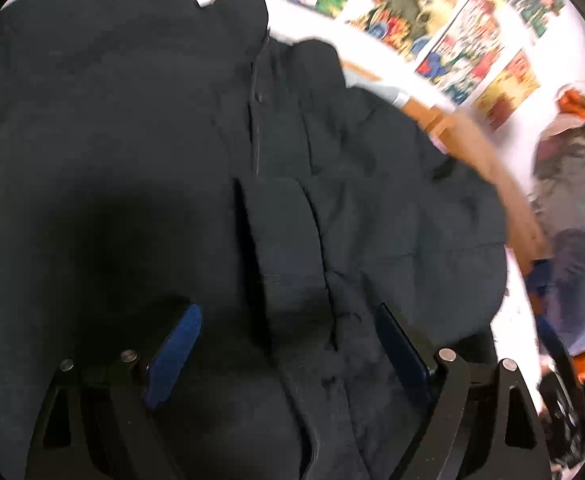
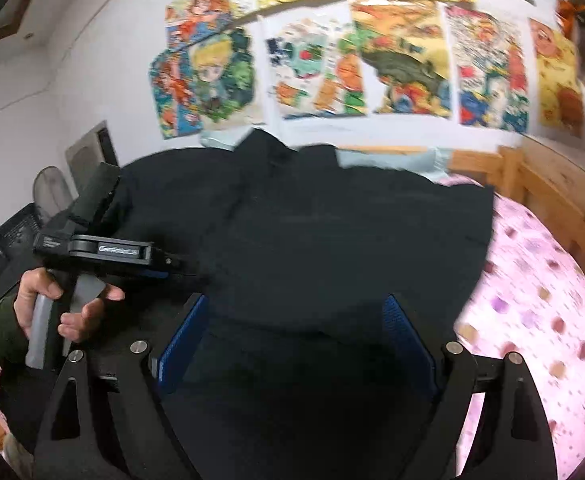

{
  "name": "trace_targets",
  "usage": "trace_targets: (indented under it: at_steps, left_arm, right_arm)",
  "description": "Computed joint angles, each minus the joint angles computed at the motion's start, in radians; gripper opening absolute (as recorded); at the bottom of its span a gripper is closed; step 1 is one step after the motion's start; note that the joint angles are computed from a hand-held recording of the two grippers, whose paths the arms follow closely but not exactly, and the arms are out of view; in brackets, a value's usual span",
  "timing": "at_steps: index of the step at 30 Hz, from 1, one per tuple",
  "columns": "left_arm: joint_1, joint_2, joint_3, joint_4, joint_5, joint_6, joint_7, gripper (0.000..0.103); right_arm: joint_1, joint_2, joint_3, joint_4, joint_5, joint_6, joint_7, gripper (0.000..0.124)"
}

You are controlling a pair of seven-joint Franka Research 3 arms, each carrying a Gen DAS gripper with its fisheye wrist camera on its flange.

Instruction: Fold large clothes

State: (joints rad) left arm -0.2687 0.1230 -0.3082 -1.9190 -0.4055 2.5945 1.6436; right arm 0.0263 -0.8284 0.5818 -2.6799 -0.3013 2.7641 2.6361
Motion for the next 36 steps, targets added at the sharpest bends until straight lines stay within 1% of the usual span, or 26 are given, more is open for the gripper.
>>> trace_targets:
  at_steps: [1, 2, 3, 4, 5, 6, 7, 8, 9, 10, 11, 12, 14, 15, 16, 18, 20, 21, 22, 23, 25, 27, 29, 31, 34, 36]
  left_arm:
    - [-0.021, 0.029, 0.010, 0.021, 0.081, 0.008, -0.080, 0.080]
    - [-0.038, 0.059, 0.017, 0.048, 0.147, 0.000, -0.150, 0.070]
    - [-0.042, 0.075, 0.015, 0.062, 0.171, -0.007, -0.181, 0.063]
    - [-0.041, 0.093, 0.007, 0.077, 0.170, -0.005, -0.201, 0.049]
    - [-0.047, 0.099, 0.010, 0.083, 0.201, -0.005, -0.240, 0.044]
    - [-0.057, 0.102, 0.017, 0.085, 0.245, -0.002, -0.287, 0.041]
    - [-0.068, 0.097, 0.023, 0.081, 0.291, 0.009, -0.332, 0.034]
    - [-0.074, 0.090, 0.027, 0.072, 0.331, 0.023, -0.365, 0.019]
    - [-0.094, 0.074, 0.044, 0.055, 0.416, 0.051, -0.429, 0.011]
    - [-0.095, 0.058, 0.043, 0.032, 0.454, 0.094, -0.447, 0.009]
    - [-0.108, 0.038, 0.056, 0.013, 0.535, 0.136, -0.499, 0.008]
    - [-0.120, 0.022, 0.070, 0.003, 0.619, 0.158, -0.559, 0.006]
    - [-0.143, -0.023, 0.105, -0.020, 0.842, 0.214, -0.739, 0.006]
    - [-0.138, -0.043, 0.110, -0.026, 0.916, 0.233, -0.799, 0.006]
    - [-0.136, -0.073, 0.122, -0.030, 1.044, 0.245, -0.913, 0.006]
    - [-0.108, -0.110, 0.119, -0.027, 1.181, 0.246, -1.027, 0.006]
    - [-0.072, -0.156, 0.107, -0.035, 1.342, 0.211, -1.164, 0.006]
    - [-0.054, -0.175, 0.097, -0.043, 1.389, 0.177, -1.195, 0.006]
    - [-0.035, -0.187, 0.088, -0.051, 1.415, 0.154, -1.211, 0.006]
    - [-0.017, -0.194, 0.077, -0.057, 1.444, 0.115, -1.227, 0.006]
    - [0.007, -0.199, 0.066, -0.070, 1.437, 0.053, -1.210, 0.006]
    - [0.029, -0.203, 0.071, -0.104, 1.403, 0.018, -1.152, 0.006]
    - [0.037, -0.162, 0.072, -0.090, 1.339, -0.014, -1.074, 0.006]
    - [0.038, -0.127, 0.071, -0.078, 1.352, -0.030, -1.072, 0.006]
    - [0.029, -0.086, 0.077, -0.055, 1.392, -0.053, -1.085, 0.009]
    - [0.017, -0.057, 0.080, -0.034, 1.386, -0.080, -1.079, 0.016]
  right_arm:
    - [0.014, -0.015, -0.015, -0.018, 0.008, -0.013, -0.004, 0.085]
    - [0.025, -0.025, -0.028, -0.032, -0.001, -0.024, 0.001, 0.085]
    - [0.029, -0.027, -0.040, -0.041, 0.001, -0.031, 0.001, 0.085]
    - [0.028, -0.026, -0.048, -0.049, 0.004, -0.033, 0.008, 0.085]
    - [-0.004, 0.005, -0.053, -0.038, 0.005, 0.000, -0.035, 0.085]
    - [-0.001, 0.000, -0.053, -0.046, 0.020, -0.012, -0.008, 0.085]
    - [-0.001, -0.005, -0.061, -0.057, 0.022, -0.007, -0.023, 0.085]
    - [0.006, -0.002, -0.071, -0.060, 0.012, -0.010, -0.013, 0.085]
    - [0.008, -0.007, -0.077, -0.066, 0.014, -0.009, -0.007, 0.085]
    - [-0.001, -0.005, -0.075, -0.065, 0.014, -0.008, -0.003, 0.085]
    - [-0.015, 0.000, -0.070, -0.061, 0.011, -0.005, 0.003, 0.085]
    - [-0.027, 0.002, -0.062, -0.055, 0.008, -0.011, 0.009, 0.085]
    - [-0.062, -0.005, -0.036, -0.048, -0.007, -0.014, 0.035, 0.085]
    - [-0.095, -0.011, -0.011, -0.033, -0.025, -0.020, 0.059, 0.085]
    - [-0.122, -0.010, 0.006, -0.018, -0.040, -0.022, 0.075, 0.085]
    - [-0.179, 0.015, 0.028, 0.022, -0.074, -0.008, 0.097, 0.085]
    - [-0.251, 0.062, 0.053, 0.068, -0.114, 0.041, 0.119, 0.084]
    - [-0.296, 0.098, 0.073, 0.100, -0.135, 0.065, 0.127, 0.080]
    - [-0.338, 0.146, 0.093, 0.137, -0.157, 0.084, 0.125, 0.072]
    - [-0.363, 0.185, 0.108, 0.167, -0.179, 0.089, 0.128, 0.067]
    - [-0.441, 0.320, 0.164, 0.270, -0.236, 0.070, 0.124, 0.049]
    - [-0.479, 0.447, 0.200, 0.350, -0.294, 0.057, 0.145, 0.041]
    - [-0.506, 0.570, 0.242, 0.428, -0.364, 0.013, 0.162, 0.041]
    - [-0.526, 0.682, 0.291, 0.497, -0.457, -0.058, 0.189, 0.041]
    - [-0.495, 0.836, 0.315, 0.588, -0.565, -0.209, 0.207, 0.041]
    - [-0.459, 0.893, 0.298, 0.615, -0.601, -0.250, 0.227, 0.041]
